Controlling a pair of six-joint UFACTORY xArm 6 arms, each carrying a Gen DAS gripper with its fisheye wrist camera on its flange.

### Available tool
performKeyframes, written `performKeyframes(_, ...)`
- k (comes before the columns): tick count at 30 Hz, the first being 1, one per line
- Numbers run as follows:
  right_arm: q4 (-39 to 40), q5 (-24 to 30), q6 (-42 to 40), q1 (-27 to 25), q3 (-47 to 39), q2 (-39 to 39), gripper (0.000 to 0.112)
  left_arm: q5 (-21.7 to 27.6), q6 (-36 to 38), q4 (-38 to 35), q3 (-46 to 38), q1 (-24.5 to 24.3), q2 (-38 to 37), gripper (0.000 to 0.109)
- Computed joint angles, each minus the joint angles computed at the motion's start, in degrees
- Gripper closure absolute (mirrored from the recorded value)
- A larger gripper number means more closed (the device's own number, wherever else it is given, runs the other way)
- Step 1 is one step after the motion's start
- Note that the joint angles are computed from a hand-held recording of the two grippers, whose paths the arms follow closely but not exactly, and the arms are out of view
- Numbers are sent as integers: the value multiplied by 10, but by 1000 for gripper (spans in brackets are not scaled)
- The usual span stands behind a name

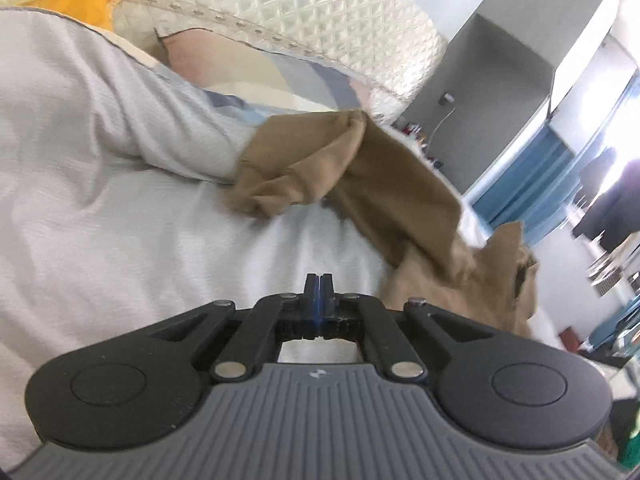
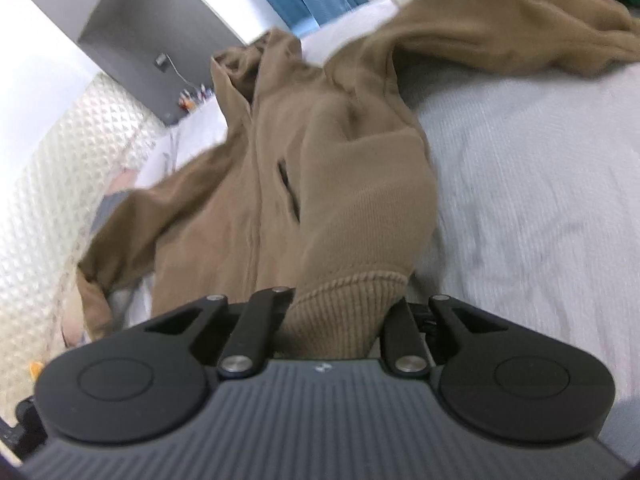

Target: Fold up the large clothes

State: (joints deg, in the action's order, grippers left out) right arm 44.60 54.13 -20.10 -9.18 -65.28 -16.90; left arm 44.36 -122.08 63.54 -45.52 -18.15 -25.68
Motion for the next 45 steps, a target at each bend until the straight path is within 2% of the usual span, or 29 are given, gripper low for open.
performKeyframes(2, -20, -13, 12, 8, 10, -2, 95, -47, 4, -21, 14, 15, -6, 109)
performKeyframes(4, -30, -25, 29, 13, 8, 9, 94, -58, 21, -32, 4, 18, 8, 109)
performKeyframes(6, -27, -13, 51, 9, -2, 20, 93, -86, 44, -40, -9, 29, 31, 108)
performKeyframes(7, -23, -5, 54, 7, -6, 21, 91, -116, 53, -45, -13, 41, 45, 107)
performKeyframes(9, -19, 11, 58, 0, -16, 26, 87, -147, 79, -69, -36, 48, 82, 102)
performKeyframes(10, -16, 24, 62, -4, -27, 36, 82, -156, 89, -77, -44, 47, 98, 89)
performKeyframes(11, -21, 39, 68, -10, -33, 38, 70, -170, 113, -95, -52, 50, 116, 71)
performKeyframes(12, -34, 54, 83, -14, -42, 42, 62, -182, 134, -113, -62, 52, 133, 63)
performKeyframes(14, -65, 58, 104, -23, -42, 33, 35, -197, 156, -123, -76, 53, 159, 58)
performKeyframes(15, -78, 63, 101, -26, -45, 30, 32, -197, 177, -139, -88, 52, 175, 57)
performKeyframes(19, -65, 79, 87, -40, -68, 50, 32, -210, 252, -204, -122, 58, 233, 53)
performKeyframes(20, -74, 64, 95, -34, -68, 55, 32, -210, 271, -224, -132, 59, 249, 51)
performKeyframes(22, -105, 1, 99, -13, -57, 66, 31, -216, 294, -245, -146, 62, 275, 49)
performKeyframes(23, -132, -24, 117, -1, -59, 76, 31, -217, 300, -247, -154, 63, 286, 48)
performKeyframes(26, -131, -87, 103, 19, -55, 102, 28, -230, 284, -227, -156, 68, 297, 47)
performKeyframes(27, -131, -94, 100, 23, -59, 114, 26, -238, 275, -222, -157, 70, 300, 47)
performKeyframes(29, -114, -63, 95, 21, -81, 142, 24, -256, 262, -215, -156, 76, 306, 50)
performKeyframes(31, -96, -33, 101, 16, -96, 163, 25, -257, 272, -222, -165, 76, 316, 65)
performKeyframes(32, -83, -24, 98, 13, -103, 170, 29, -231, 282, -220, -178, 69, 321, 81)
performKeyframes(33, -68, -15, 87, 11, -106, 173, 37, -211, 286, -208, -187, 63, 323, 90)
performKeyframes(34, -57, -8, 76, 10, -106, 171, 59, -204, 282, -193, -192, 59, 322, 95)
performKeyframes(35, -45, -6, 63, 9, -103, 167, 79, -201, 260, -165, -190, 57, 316, 96)
performKeyframes(37, -25, -8, 42, 9, -97, 155, 91, -202, 210, -112, -178, 57, 295, 97)
performKeyframes(41, 9, -16, -14, 5, -78, 114, 97, -231, 116, -42, -139, 64, 243, 97)
performKeyframes(45, 24, 9, -34, -9, -75, 83, 98, -245, 74, -29, -93, 69, 188, 98)
